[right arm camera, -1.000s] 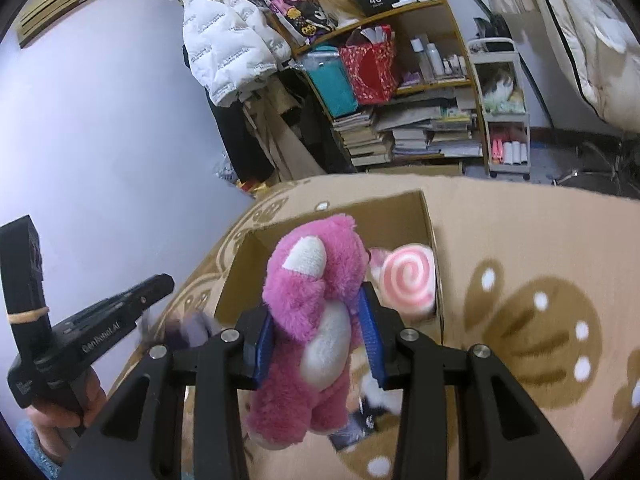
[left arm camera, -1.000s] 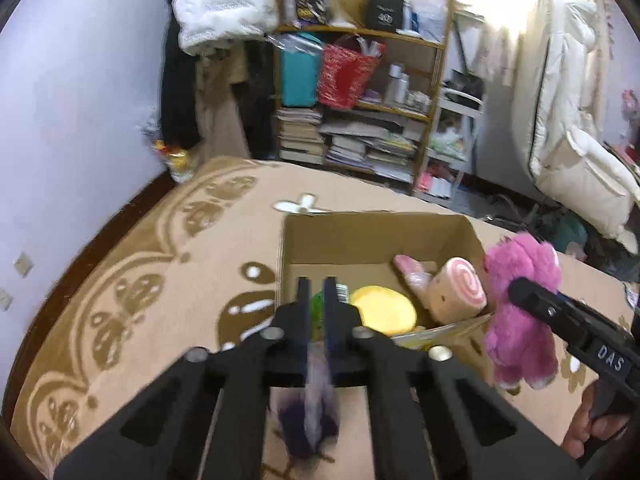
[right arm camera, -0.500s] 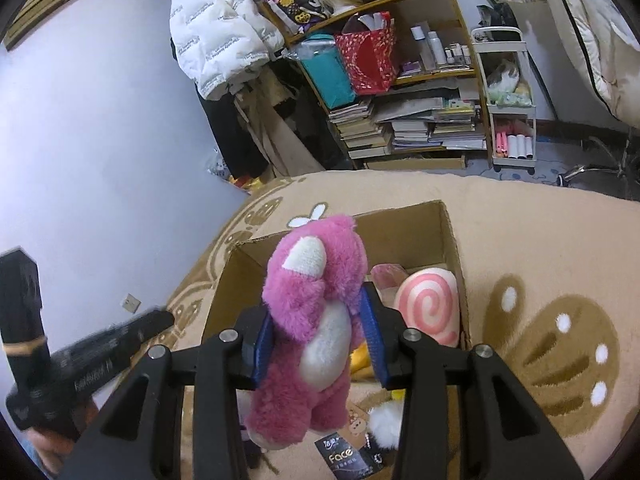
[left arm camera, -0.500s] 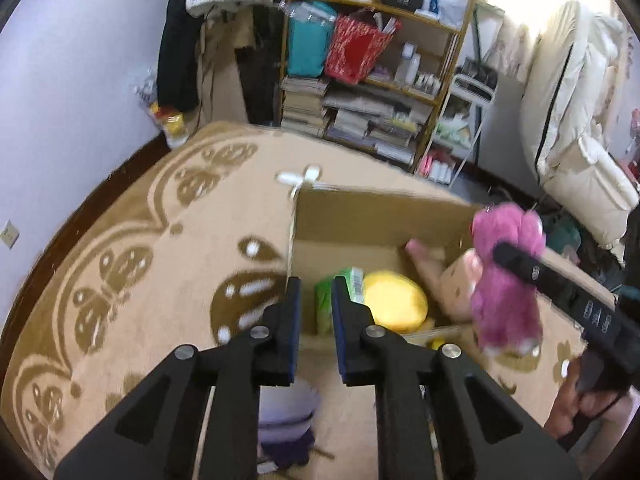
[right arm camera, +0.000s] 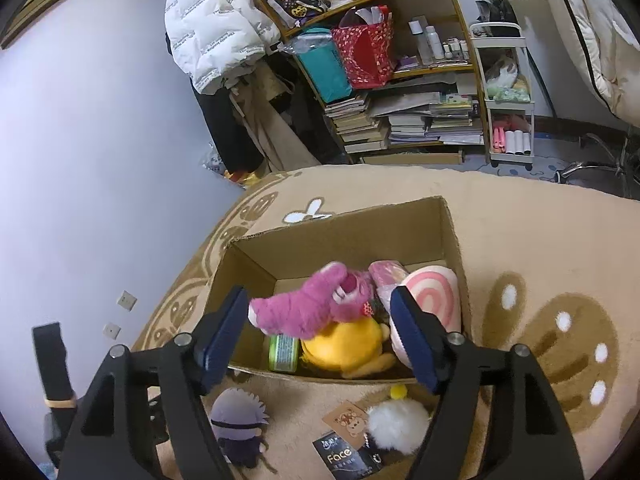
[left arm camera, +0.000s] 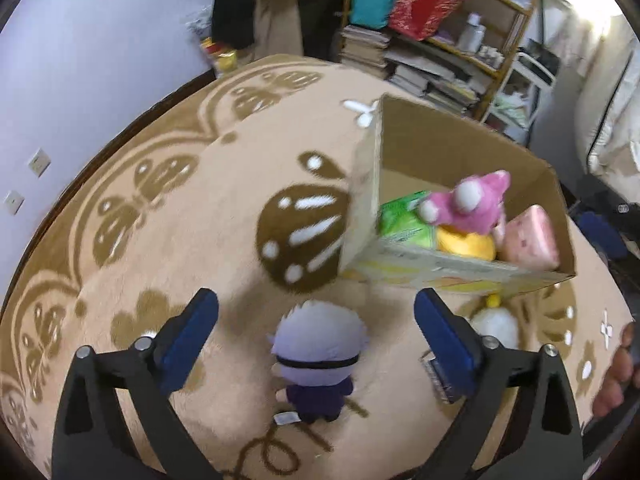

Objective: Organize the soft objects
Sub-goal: 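Open right tool dropping pink bear into box while left tool holds the doll, then lower doll into box and open left tool while right tool moves to pom-pom plush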

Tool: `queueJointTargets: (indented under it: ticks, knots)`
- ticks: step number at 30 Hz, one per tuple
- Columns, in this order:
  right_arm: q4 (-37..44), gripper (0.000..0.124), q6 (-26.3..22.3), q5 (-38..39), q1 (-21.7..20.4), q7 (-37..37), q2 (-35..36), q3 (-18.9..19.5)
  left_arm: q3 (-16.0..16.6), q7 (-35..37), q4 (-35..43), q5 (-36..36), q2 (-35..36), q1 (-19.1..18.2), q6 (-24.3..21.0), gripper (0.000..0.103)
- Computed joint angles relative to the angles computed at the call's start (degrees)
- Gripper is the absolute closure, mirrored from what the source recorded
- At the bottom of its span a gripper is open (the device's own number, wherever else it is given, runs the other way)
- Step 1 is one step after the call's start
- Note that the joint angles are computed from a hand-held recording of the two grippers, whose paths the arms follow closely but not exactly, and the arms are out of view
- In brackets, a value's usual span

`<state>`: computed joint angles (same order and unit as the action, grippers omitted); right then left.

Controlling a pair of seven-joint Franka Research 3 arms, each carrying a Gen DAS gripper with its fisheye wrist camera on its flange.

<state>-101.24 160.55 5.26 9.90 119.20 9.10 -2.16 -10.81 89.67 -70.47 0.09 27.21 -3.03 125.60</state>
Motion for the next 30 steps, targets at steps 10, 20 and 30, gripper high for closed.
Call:
queueJointTargets:
  ticks: [10, 20, 30]
  knots:
    - [-3.71, 0.026, 0.51, -2.28, -0.04, 1.09, -2.79, 0.11, 0.51, 0.04, -0.18, 2.04, 2.18, -0.84, -5.73, 0.003]
    - [-5.06, 0.025, 0.52, -3.02, -0.26, 2.08, -3.69, 0.45, 1.03, -1.62, 0.8, 4.33, 5.16, -2.05, -10.78, 0.017]
    - [-8.73, 0.024, 0.22, -2.26, -0.87, 2.58, -5.94, 1.01, -0.09, -0.16, -9.2, 2.95, -0.37, -1.32, -1.48, 0.048]
